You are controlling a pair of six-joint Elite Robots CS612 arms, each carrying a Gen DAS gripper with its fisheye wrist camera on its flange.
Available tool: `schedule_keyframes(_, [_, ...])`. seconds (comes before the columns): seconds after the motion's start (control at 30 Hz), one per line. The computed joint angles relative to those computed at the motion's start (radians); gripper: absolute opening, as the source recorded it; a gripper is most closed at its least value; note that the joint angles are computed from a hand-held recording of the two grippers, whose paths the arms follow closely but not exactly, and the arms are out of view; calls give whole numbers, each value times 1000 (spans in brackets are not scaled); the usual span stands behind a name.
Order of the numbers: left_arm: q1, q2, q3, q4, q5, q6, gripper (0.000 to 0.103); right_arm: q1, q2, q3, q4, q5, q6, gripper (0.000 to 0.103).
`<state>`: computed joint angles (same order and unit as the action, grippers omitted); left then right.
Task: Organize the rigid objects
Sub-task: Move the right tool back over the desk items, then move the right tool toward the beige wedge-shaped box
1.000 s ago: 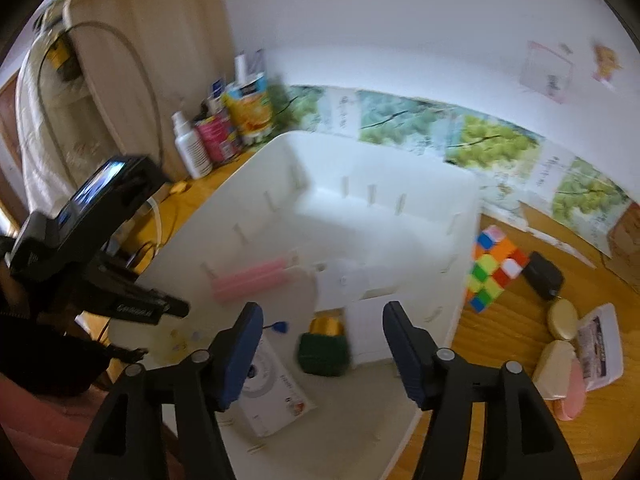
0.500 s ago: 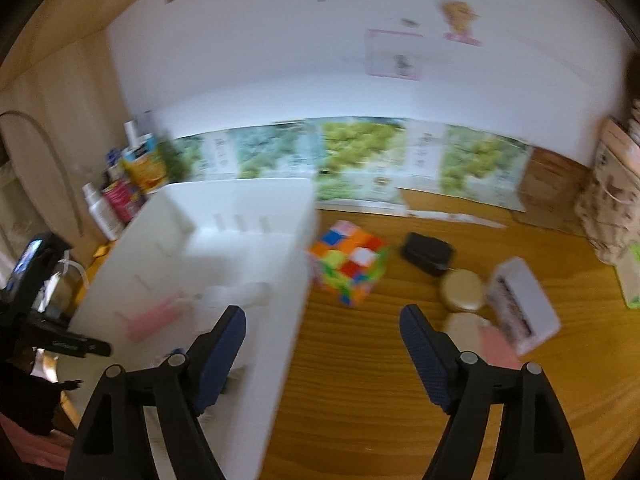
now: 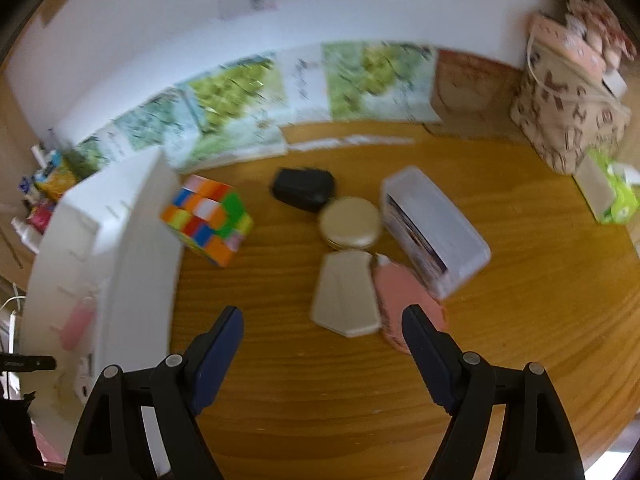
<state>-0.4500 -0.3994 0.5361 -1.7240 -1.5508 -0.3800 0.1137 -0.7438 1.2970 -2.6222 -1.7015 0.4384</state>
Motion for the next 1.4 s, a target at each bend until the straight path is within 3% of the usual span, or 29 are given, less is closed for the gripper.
schedule_keyframes(0.37, [0,22,-42,43,15,-42,22,-23,29,-42,145,2,82,82])
schedule_keyframes(0.83, [3,70,-122,103,1,-38,22,-14,69,-110,221,-72,73,102])
schedule_keyframes(1.0, [4,70,-118,98,-2,-37,22,-9,98,-160,300,-103,83,102])
schedule_keyframes(1.4, [5,63,-104,86,-6,-37,22,-17,99,-156,278,-63,101,98])
